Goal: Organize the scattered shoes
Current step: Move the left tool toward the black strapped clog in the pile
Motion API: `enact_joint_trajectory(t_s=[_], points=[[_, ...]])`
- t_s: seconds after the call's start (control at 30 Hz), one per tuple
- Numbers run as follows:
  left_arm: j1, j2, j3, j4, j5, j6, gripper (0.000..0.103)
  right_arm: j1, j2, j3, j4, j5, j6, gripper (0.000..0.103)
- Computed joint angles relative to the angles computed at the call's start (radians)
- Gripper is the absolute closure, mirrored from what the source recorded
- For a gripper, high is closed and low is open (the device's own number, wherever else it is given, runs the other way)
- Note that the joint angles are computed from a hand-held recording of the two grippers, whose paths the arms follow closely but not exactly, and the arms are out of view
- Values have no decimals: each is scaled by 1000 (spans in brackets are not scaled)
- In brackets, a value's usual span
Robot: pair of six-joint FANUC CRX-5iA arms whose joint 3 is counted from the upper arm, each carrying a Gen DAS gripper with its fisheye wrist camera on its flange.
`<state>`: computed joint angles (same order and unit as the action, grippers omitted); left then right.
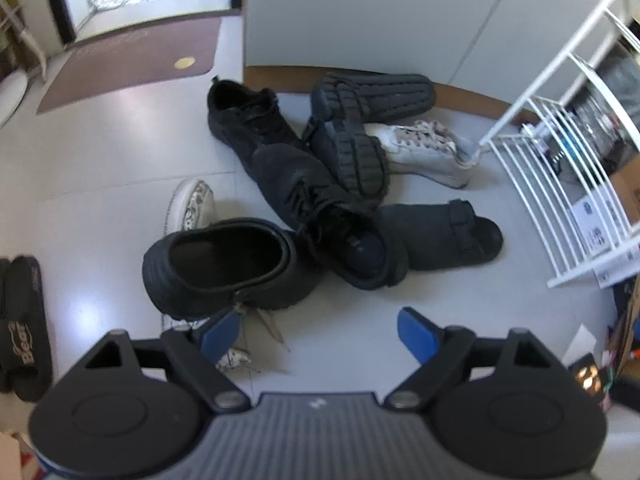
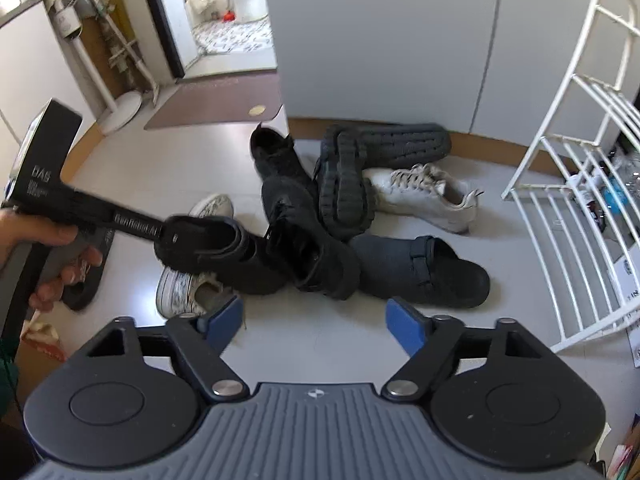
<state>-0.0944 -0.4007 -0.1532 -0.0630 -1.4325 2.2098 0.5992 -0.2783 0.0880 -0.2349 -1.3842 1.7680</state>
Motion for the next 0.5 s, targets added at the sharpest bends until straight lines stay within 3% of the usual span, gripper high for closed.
enact_joint_trajectory(t_s=[0.2, 0.5], points=[[88, -25, -67, 61, 57, -34, 15, -38, 34, 17, -39, -13, 47, 25], [128, -2, -86, 57, 109, -68, 15, -67, 68, 26, -84, -13, 90, 25]])
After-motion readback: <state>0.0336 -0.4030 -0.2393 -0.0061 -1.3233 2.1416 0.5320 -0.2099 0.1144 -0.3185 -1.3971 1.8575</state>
